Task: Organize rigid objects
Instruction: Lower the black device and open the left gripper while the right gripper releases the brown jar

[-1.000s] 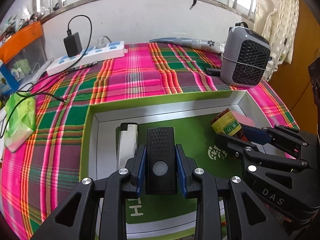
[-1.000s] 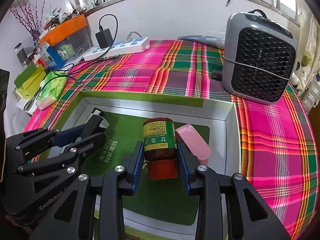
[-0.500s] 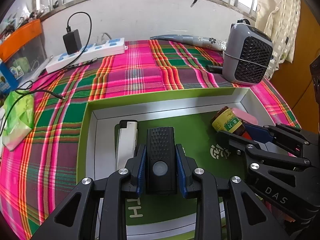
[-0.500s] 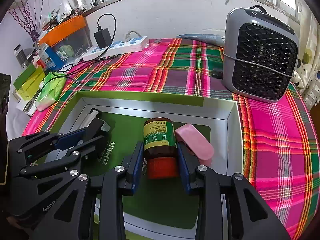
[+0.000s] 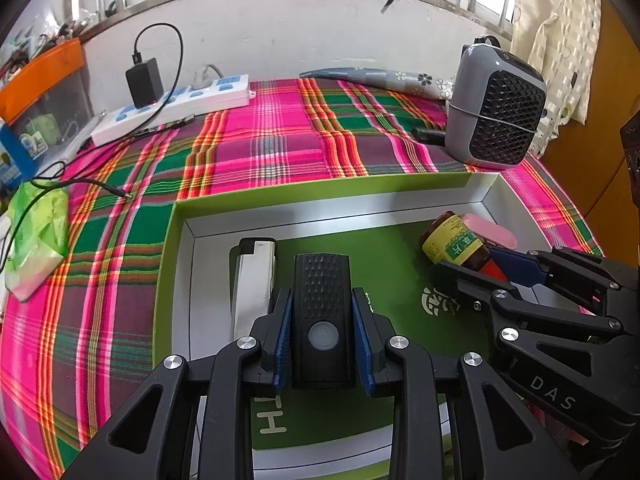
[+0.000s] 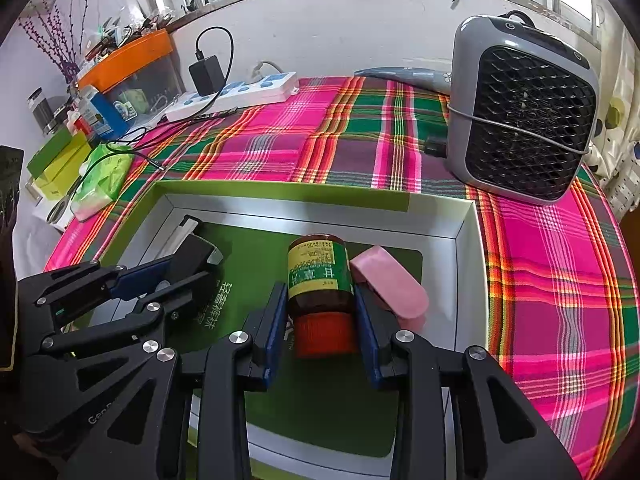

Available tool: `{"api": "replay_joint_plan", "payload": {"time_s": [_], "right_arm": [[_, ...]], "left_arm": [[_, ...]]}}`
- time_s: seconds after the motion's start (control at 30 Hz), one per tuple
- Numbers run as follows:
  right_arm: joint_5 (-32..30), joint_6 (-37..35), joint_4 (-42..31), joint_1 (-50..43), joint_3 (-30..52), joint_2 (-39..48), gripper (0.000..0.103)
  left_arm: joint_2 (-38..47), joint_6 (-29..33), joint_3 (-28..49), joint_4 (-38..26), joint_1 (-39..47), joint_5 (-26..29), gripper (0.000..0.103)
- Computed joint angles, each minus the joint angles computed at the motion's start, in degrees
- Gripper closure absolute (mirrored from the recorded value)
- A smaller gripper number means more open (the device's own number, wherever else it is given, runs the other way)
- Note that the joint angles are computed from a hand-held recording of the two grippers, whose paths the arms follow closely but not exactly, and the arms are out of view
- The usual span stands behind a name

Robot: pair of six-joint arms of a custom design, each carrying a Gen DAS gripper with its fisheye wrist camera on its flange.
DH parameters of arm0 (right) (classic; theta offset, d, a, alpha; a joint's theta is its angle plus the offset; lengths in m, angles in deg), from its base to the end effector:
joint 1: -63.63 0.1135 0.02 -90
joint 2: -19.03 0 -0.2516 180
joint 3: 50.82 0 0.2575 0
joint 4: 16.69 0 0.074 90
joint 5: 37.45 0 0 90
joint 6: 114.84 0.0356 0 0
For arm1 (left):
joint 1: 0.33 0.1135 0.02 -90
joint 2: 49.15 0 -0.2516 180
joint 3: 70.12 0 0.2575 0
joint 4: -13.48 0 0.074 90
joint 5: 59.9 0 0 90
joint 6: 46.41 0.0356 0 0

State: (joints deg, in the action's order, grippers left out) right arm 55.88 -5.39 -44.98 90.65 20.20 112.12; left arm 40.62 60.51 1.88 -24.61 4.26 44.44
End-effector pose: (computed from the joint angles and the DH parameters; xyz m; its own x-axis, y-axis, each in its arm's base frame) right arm 0.3057 0.1536 0.1836 -0.7869 -0.0281 -0.6164 -0.1681 0.9710 0.1703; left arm 0.3248 0.0172 0.1967 -0.7715 0.2209 -0.5966 0.2985 0.9538 -0.0328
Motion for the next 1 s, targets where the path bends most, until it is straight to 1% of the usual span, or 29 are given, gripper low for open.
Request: {"api": "replay_joint_plan", "payload": {"time_s": [0.4, 0.6, 1.0], "right_arm": [[0.49, 0.22, -0.07, 0.31, -0.39, -0.59, 0.068], [1.43, 0.4, -0.28, 0.94, -1.06, -1.9, 0.068], [3.66, 2.48, -0.35, 3.06, -4.08, -6.14, 0.066]], "left_arm": [[-1.46, 0.06, -1.32, 0.41, 0.08, -0.71, 0.073], [-3.71, 0.58, -2.52, 0.2, 0.6, -0.3, 0.069], [-10.0, 1.55, -5.8, -1.32, 2.54, 1.26, 0.069]]}}
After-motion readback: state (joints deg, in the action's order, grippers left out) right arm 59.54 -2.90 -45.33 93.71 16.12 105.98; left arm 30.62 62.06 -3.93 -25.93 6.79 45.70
